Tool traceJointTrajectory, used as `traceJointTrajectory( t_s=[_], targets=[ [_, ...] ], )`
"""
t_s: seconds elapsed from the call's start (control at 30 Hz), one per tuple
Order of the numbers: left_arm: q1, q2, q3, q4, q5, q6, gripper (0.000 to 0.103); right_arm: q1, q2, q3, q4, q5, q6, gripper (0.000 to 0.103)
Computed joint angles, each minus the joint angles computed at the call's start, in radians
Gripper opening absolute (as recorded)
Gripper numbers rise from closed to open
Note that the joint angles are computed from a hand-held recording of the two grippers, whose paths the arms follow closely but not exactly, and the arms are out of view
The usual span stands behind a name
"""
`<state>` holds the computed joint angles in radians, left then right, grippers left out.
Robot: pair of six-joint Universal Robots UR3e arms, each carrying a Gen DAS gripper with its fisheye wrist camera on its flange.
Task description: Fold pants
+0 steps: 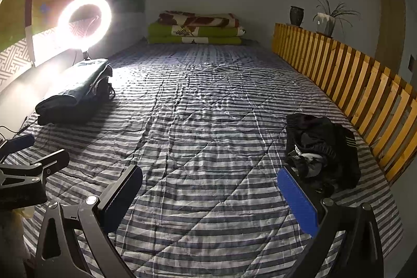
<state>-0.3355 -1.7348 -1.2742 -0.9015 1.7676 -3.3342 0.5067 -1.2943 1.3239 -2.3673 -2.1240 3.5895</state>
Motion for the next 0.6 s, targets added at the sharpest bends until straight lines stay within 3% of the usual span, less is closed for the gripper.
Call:
traceJointTrajectory(
  t_s=[0.6],
  targets=[
    [-0.006, -0.005, 0.005, -0.004, 0.010, -0.009, 0.103, 0.003, 0.007, -0.011, 0.009, 0.002, 0.004, 0.102]
  ],
)
